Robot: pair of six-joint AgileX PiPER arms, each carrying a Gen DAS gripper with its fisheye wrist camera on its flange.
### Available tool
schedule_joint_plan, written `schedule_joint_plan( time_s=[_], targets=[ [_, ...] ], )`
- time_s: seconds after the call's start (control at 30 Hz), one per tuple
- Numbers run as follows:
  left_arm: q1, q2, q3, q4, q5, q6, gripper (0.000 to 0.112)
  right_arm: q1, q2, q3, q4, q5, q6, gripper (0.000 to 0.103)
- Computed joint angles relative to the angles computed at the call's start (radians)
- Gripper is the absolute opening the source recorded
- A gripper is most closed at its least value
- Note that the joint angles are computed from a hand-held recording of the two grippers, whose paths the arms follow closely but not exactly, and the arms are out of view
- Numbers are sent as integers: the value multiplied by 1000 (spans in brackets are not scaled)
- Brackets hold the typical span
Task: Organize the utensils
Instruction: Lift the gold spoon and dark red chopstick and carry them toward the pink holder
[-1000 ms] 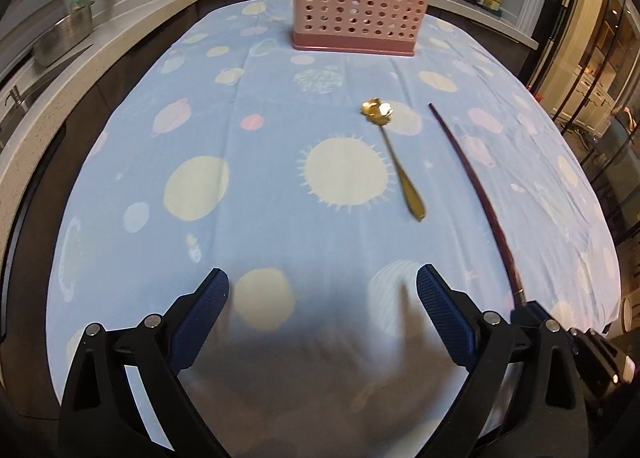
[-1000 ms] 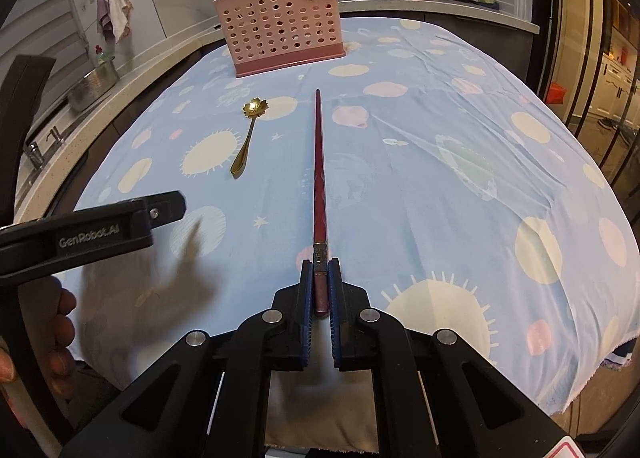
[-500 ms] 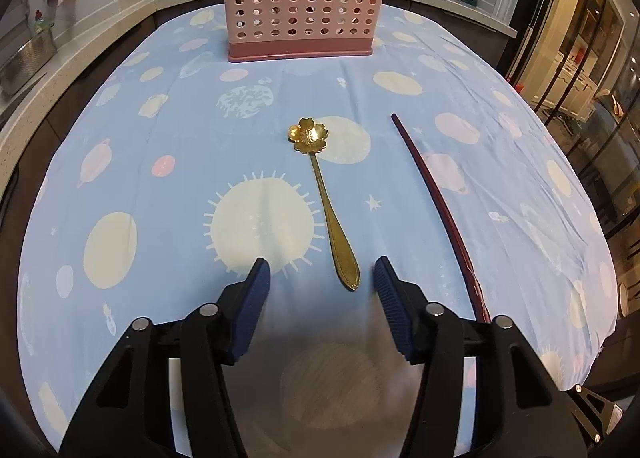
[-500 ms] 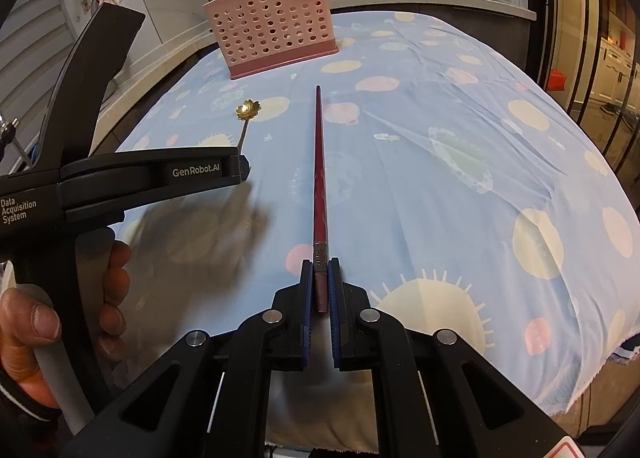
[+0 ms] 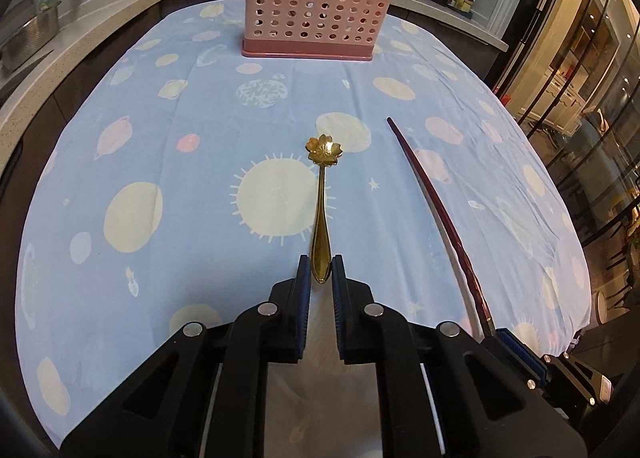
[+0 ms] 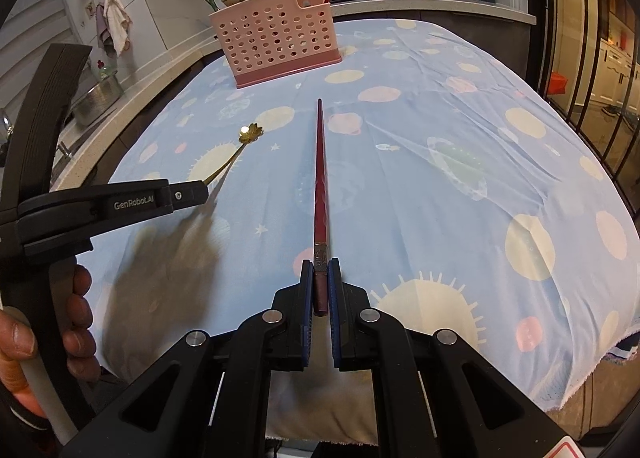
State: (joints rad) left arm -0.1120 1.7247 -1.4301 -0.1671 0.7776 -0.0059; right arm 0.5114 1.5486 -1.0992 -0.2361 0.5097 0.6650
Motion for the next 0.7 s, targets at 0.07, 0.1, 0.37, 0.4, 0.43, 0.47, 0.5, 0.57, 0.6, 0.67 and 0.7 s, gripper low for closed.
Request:
schedule_joint_plan(
  time_s=[0.07, 0.1, 0.37, 0.4, 0.43, 0.47, 0.5, 0.57, 0.6, 0.67, 0.7],
  targets=[
    [12, -30, 18, -11, 4, 9, 10, 7, -16, -1, -10, 4, 6, 7],
    [19, -47, 26, -13, 6, 10, 10, 13, -25, -3, -23, 7, 16, 7],
    [64, -144, 34, -26, 31, 12, 10, 23, -95, -38, -31, 28, 19, 7],
    [69, -153, 32, -27, 33, 11, 10, 18, -102, -46, -22, 31, 10, 7],
    [76, -161, 25, -34, 38, 15, 10, 12, -108, -56, -15, 33, 2, 7],
    [79, -165, 19, -33, 39, 14, 8, 7, -115, -64, -9, 36, -5, 7],
    [80, -167, 7, -29, 44, 9, 3, 2, -120, -76, -6, 40, -10, 7],
    [87, -169, -15, -31, 56, 10, 1, -6, -129, -95, -3, 46, -19, 7],
    [90, -168, -29, -33, 62, 12, 1, -12, -132, -104, 2, 48, -26, 7],
    [92, -170, -43, -26, 63, 12, 1, -23, -133, -127, 13, 51, -40, 7],
    [94, -166, -55, -25, 66, 15, 1, -29, -132, -136, 22, 51, -50, 7]
  ],
)
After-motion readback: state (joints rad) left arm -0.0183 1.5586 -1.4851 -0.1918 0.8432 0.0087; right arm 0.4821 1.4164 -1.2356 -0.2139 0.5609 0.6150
